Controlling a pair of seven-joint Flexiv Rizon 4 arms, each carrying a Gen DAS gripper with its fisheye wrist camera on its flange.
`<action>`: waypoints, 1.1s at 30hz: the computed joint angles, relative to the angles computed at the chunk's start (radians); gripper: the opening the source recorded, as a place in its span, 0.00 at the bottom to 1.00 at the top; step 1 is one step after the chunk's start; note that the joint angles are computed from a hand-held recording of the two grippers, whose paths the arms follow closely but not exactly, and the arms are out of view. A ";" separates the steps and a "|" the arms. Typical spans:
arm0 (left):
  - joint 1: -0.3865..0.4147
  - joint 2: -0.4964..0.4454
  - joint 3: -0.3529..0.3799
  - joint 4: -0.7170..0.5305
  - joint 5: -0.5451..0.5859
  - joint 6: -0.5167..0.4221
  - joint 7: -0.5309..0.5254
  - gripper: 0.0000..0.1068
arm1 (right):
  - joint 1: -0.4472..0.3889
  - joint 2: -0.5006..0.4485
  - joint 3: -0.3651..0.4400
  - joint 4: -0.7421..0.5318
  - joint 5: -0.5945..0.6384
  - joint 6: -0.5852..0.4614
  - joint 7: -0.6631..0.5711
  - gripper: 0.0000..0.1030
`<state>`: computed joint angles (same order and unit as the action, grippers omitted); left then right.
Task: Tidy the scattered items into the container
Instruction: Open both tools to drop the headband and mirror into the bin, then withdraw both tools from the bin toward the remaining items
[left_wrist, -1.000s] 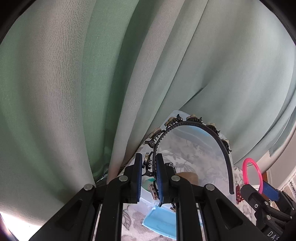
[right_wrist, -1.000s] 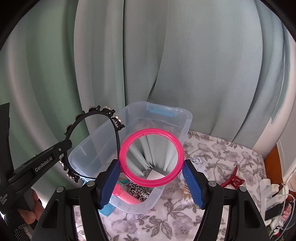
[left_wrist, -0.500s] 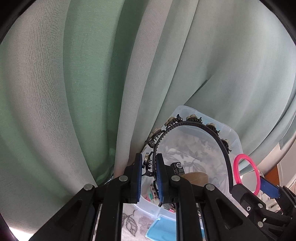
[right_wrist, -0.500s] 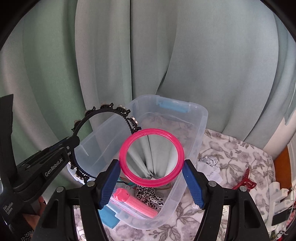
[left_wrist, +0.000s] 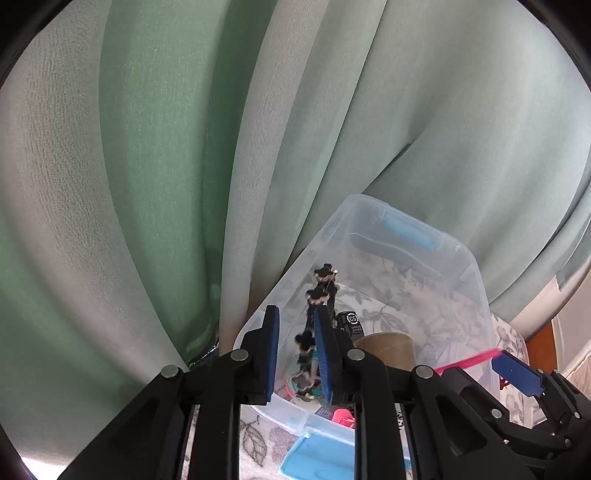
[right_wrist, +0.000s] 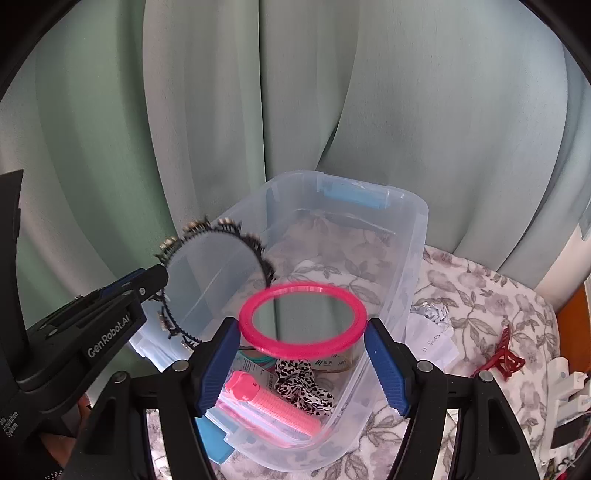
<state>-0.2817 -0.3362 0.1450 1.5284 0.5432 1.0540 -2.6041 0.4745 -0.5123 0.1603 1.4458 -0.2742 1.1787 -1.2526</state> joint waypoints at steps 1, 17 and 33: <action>0.002 -0.001 -0.003 0.001 -0.004 0.004 0.004 0.24 | -0.001 0.001 0.001 0.002 0.001 0.001 -0.002 0.71; 0.006 -0.058 0.016 -0.019 -0.072 0.079 0.043 0.59 | -0.004 0.003 0.001 0.008 0.015 0.012 -0.001 0.83; -0.002 0.025 -0.003 0.030 -0.063 0.052 0.055 0.64 | -0.023 0.059 -0.012 0.086 0.006 0.064 0.074 0.98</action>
<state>-0.2837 -0.3109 0.1415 1.5581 0.4804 1.1063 -2.5488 0.4516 -0.4536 0.1480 1.5316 -0.2679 1.2429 -1.1787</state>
